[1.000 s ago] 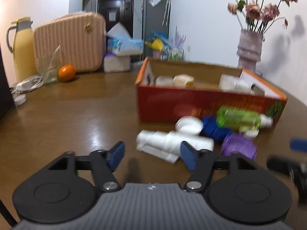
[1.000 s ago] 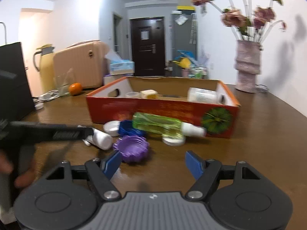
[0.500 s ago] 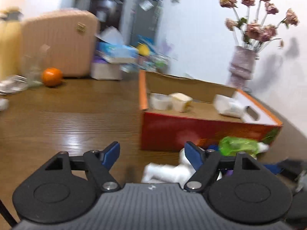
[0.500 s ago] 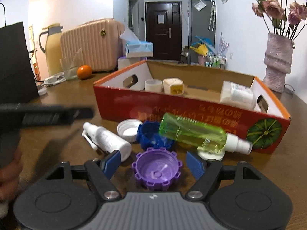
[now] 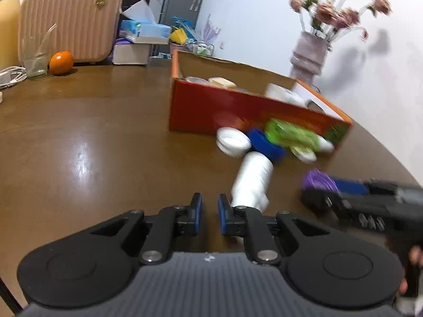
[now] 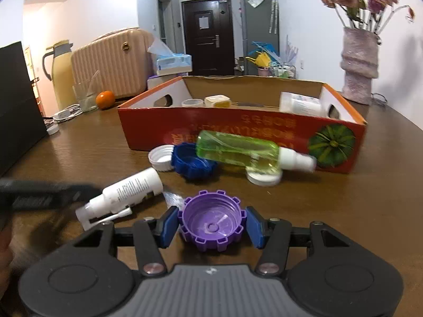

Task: Organize rigid objects
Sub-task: 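Grasp the purple cap with the right gripper while the left gripper grasps the white spray bottle, then carry the purple cap and spray bottle into the box and open both grippers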

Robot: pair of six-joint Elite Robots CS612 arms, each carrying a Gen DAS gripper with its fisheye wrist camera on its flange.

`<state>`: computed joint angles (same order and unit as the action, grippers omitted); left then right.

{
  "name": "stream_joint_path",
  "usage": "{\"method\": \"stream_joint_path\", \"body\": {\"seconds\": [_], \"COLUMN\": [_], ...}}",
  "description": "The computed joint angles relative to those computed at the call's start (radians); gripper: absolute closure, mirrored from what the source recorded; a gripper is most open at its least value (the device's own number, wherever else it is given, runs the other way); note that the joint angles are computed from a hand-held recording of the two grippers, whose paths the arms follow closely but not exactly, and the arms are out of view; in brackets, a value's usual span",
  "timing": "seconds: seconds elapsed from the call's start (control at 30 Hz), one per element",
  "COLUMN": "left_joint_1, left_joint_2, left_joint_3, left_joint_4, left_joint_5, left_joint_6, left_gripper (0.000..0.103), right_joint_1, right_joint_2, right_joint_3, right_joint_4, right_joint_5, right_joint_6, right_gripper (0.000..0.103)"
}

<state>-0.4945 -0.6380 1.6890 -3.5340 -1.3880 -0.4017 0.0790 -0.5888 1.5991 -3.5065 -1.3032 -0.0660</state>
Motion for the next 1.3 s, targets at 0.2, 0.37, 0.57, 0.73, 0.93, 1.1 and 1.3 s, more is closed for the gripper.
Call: {"method": "stream_joint_path", "body": {"seconds": [0.2, 0.37, 0.57, 0.73, 0.93, 1.1, 1.3], "left_joint_1": [-0.022, -0.010, -0.005, -0.016, -0.049, -0.070, -0.065], "left_joint_2": [-0.007, 0.021, 0.059, 0.048, -0.007, -0.046, -0.055], "left_joint_3": [0.007, -0.080, -0.167, -0.129, 0.002, 0.072, 0.045], "left_joint_4": [-0.054, -0.013, 0.120, 0.086, -0.078, -0.198, -0.257], "left_joint_5": [0.038, -0.044, -0.036, -0.014, 0.052, 0.119, 0.139], "left_joint_6": [0.055, 0.107, 0.092, 0.099, 0.069, 0.078, 0.146], "left_gripper": [0.080, 0.055, 0.070, 0.075, 0.075, 0.075, 0.075], "right_joint_1": [-0.005, -0.009, -0.011, -0.007, -0.003, -0.002, -0.014], "right_joint_2": [-0.014, -0.026, -0.030, -0.030, -0.041, -0.056, -0.071], "right_joint_3": [0.044, 0.076, 0.101, 0.103, 0.134, 0.170, 0.178], "right_joint_4": [-0.040, -0.064, -0.093, -0.100, -0.163, -0.225, -0.262], "right_joint_5": [-0.006, -0.018, -0.030, -0.032, -0.016, -0.009, 0.029], "right_joint_6": [0.005, 0.009, 0.005, 0.010, 0.012, 0.021, 0.027], "right_gripper": [0.049, 0.049, 0.049, 0.050, 0.050, 0.050, 0.050]}}
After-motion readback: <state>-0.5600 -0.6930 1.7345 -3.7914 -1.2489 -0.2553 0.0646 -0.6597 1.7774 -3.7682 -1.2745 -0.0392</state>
